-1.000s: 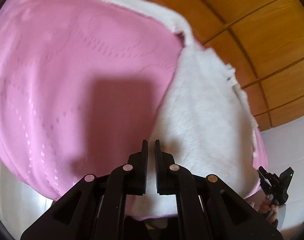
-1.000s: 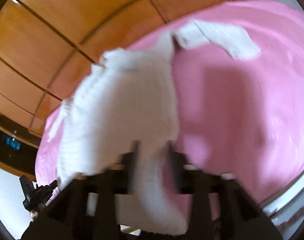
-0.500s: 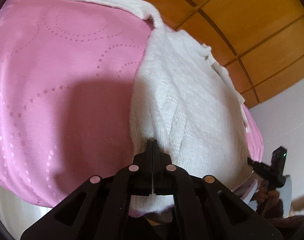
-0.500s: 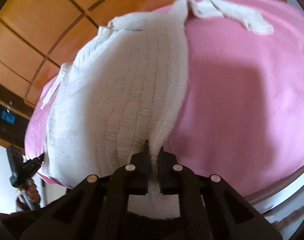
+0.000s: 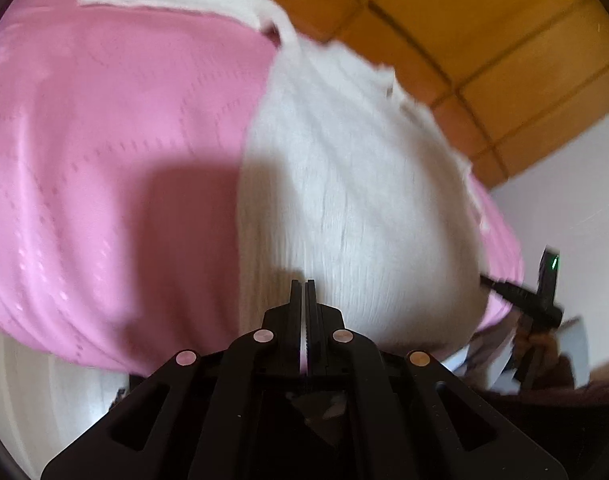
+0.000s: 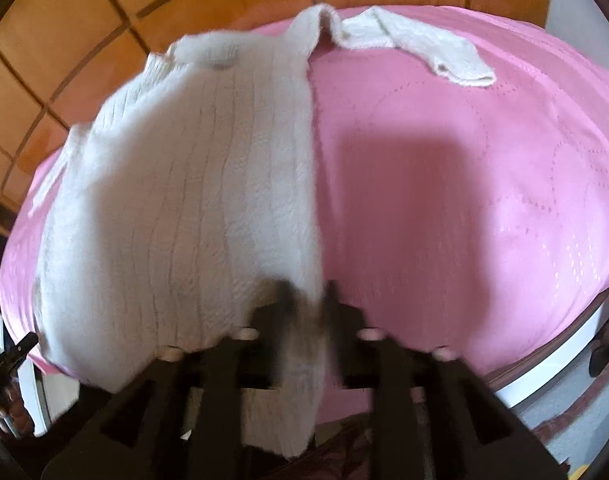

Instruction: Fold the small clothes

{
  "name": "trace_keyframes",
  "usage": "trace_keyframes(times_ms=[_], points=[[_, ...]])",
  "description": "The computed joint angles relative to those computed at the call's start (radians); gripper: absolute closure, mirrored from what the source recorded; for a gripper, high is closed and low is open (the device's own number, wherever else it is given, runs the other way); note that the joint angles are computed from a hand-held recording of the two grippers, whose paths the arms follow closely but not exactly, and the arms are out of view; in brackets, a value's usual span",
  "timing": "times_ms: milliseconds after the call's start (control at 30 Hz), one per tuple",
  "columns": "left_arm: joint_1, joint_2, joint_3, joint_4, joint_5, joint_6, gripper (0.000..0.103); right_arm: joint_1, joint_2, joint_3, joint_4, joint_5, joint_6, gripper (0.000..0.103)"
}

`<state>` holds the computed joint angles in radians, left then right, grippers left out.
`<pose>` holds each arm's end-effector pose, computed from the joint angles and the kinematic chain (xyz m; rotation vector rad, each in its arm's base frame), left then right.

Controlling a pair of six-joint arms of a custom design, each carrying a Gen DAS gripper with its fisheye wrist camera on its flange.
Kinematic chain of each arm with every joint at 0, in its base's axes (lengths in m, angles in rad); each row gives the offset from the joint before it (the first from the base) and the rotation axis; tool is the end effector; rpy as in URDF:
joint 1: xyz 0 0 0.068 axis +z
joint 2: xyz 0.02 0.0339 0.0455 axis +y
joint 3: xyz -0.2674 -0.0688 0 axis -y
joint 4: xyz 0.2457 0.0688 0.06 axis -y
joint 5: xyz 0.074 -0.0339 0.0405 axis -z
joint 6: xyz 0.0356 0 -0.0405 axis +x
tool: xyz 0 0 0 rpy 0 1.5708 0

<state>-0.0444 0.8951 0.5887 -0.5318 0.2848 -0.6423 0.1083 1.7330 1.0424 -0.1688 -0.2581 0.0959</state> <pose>0.1768 -0.0179 0.2248 -0.5968 2.3971 -0.6515 0.3585 0.0481 0.1850 -0.1322 2.4291 0.4057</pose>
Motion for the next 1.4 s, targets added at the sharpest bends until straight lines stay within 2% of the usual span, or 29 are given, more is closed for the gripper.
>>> trace_keyframes(times_ms=[33, 67, 100, 133, 233, 267, 300, 333, 367, 400, 433, 467, 500, 667, 733, 800, 833, 900, 933, 967, 1000, 1033, 1067, 1133, 1200, 1300, 1400], points=[[0.019, -0.004, 0.002, 0.004, -0.007, -0.002, 0.078, -0.007, -0.008, -0.006, 0.016, -0.010, 0.015, 0.051], [0.036, -0.007, 0.000, 0.018, -0.030, -0.014, 0.049, -0.008, -0.014, -0.009, 0.025, -0.015, 0.024, 0.051], [0.035, -0.006, -0.006, 0.039, -0.058, -0.032, 0.038, -0.008, -0.021, -0.008, 0.024, -0.015, 0.027, 0.048], [0.037, 0.005, -0.009, 0.055, -0.069, -0.037, 0.035, -0.003, -0.022, -0.004, 0.024, -0.018, 0.032, 0.041], [0.041, 0.081, 0.001, 0.100, -0.044, -0.009, 0.035, 0.009, -0.007, -0.004, 0.035, -0.030, 0.038, 0.038], [0.028, 0.110, 0.006, 0.120, -0.053, -0.003, 0.040, 0.013, -0.001, -0.003, 0.035, -0.033, 0.041, 0.038], [0.019, 0.150, 0.012, 0.130, -0.044, 0.015, 0.049, 0.015, 0.013, -0.001, 0.036, -0.046, 0.045, 0.038], [0.012, 0.181, 0.019, 0.131, -0.037, 0.029, 0.068, 0.019, 0.022, 0.000, 0.036, -0.053, 0.047, 0.039], [-0.002, 0.198, 0.019, 0.135, -0.054, 0.038, 0.080, 0.025, 0.027, -0.004, 0.041, -0.051, 0.047, 0.042], [-0.010, 0.206, 0.018, 0.148, -0.051, 0.037, 0.087, 0.032, 0.024, -0.017, 0.053, -0.043, 0.040, 0.045], [-0.006, 0.204, 0.011, 0.156, -0.035, 0.038, 0.093, 0.037, 0.021, -0.023, 0.058, -0.040, 0.030, 0.060], [-0.012, 0.194, 0.006, 0.155, -0.045, 0.031, 0.096, 0.038, 0.020, -0.022, 0.054, -0.045, 0.022, 0.071], [-0.024, 0.172, 0.001, 0.144, -0.056, 0.027, 0.096, 0.042, 0.015, -0.022, 0.049, -0.042, 0.010, 0.097], [-0.107, 0.015, -0.027, 0.034, -0.084, -0.034, 0.098, 0.031, -0.065, -0.050, 0.044, 0.008, -0.034, 0.098], [-0.151, 0.000, -0.030, 0.020, -0.087, -0.065, 0.098, 0.020, -0.061, -0.036, 0.026, 0.035, -0.046, 0.098], [-0.195, 0.019, -0.018, 0.004, -0.120, -0.087, 0.098, 0.023, -0.026, -0.006, -0.002, 0.054, -0.051, 0.098], [-0.182, 0.028, -0.011, 0.004, -0.110, -0.079, 0.097, 0.024, -0.015, 0.004, -0.012, 0.048, -0.046, 0.093], [-0.114, 0.027, 0.008, -0.009, -0.095, -0.077, 0.096, 0.027, -0.011, 0.012, -0.006, 0.046, -0.010, 0.073], [-0.046, 0.018, 0.013, -0.007, -0.055, -0.064, 0.084, 0.028, -0.022, 0.006, 0.013, 0.047, 0.006, 0.055], [0.063, 0.005, 0.016, 0.005, 0.000, -0.040, 0.063, 0.027, -0.036, -0.004, 0.029, 0.048, 0.018, 0.050], [0.122, 0.000, 0.024, 0.003, -0.003, -0.036, 0.053, 0.031, -0.054, -0.013, 0.052, 0.057, 0.034, 0.050], [0.198, 0.008, 0.040, -0.001, -0.022, -0.031, 0.047, 0.041, -0.065, -0.009, 0.058, 0.064, 0.040, 0.049], [0.308, 0.048, 0.070, 0.001, -0.013, 0.002, 0.047, 0.057, -0.072, -0.004, 0.060, 0.075, 0.047, 0.047], [0.449, 0.128, 0.123, 0.020, -0.002, 0.045, 0.047, 0.096, -0.091, -0.006, 0.086, 0.085, 0.054, 0.041], [0.552, 0.229, 0.193, 0.051, -0.007, 0.079, 0.047, 0.145, -0.082, 0.024, 0.082, 0.064, 0.062, 0.040], [0.661, 0.403, 0.321, 0.099, 0.027, 0.094, 0.047, 0.246, -0.029, 0.097, 0.054, 0.050, 0.032, 0.038], [0.702, 0.589, 0.488, 0.099, -0.018, 0.110, 0.047, 0.347, 0.052, 0.179, 0.020, 0.043, 0.004, 0.038]])
